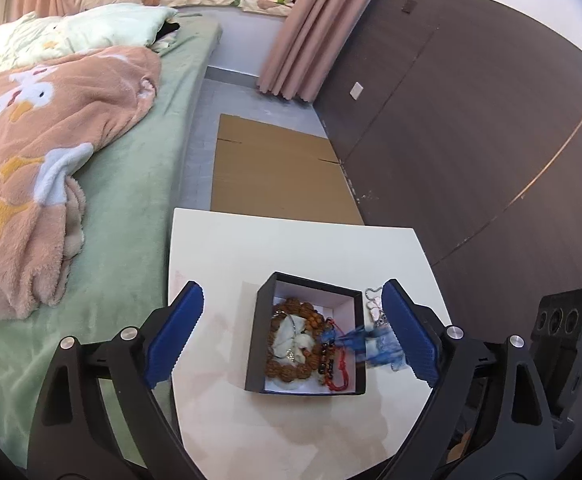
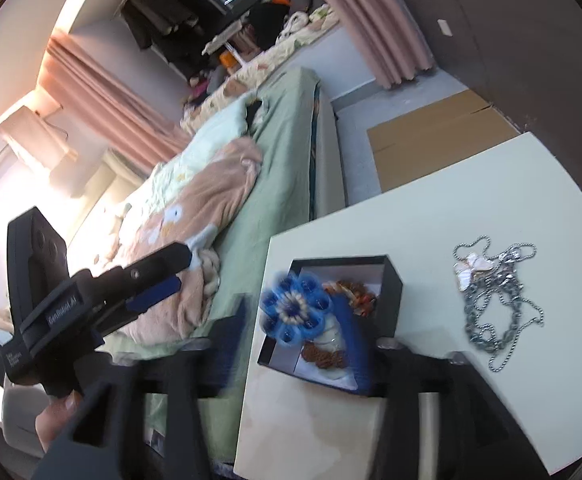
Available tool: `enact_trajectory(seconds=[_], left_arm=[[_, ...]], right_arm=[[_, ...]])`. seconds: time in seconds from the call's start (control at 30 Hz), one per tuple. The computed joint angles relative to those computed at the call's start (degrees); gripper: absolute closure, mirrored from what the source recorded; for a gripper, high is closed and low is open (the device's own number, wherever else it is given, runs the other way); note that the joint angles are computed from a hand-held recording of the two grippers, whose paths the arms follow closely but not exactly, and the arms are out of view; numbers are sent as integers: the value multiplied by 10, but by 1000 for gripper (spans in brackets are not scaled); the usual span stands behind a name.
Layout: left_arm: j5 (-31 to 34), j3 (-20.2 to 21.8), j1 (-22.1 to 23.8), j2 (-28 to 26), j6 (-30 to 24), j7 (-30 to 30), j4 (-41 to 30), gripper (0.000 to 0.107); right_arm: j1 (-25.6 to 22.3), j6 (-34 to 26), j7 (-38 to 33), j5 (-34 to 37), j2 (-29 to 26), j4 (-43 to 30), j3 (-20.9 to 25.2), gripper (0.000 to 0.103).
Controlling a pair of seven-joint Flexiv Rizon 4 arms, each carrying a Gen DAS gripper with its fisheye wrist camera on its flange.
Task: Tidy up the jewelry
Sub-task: 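Open the right tool over the box and withdraw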
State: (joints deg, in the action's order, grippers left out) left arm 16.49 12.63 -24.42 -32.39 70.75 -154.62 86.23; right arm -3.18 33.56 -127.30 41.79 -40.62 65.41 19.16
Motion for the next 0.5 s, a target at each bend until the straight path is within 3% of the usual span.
enact_trajectory(seconds=[0.5], left_arm=[[-13,-15,-2,-29,-12,41,-44,16]], right_arm=[[-34,21,43,-15,-11,-23,-25,25]])
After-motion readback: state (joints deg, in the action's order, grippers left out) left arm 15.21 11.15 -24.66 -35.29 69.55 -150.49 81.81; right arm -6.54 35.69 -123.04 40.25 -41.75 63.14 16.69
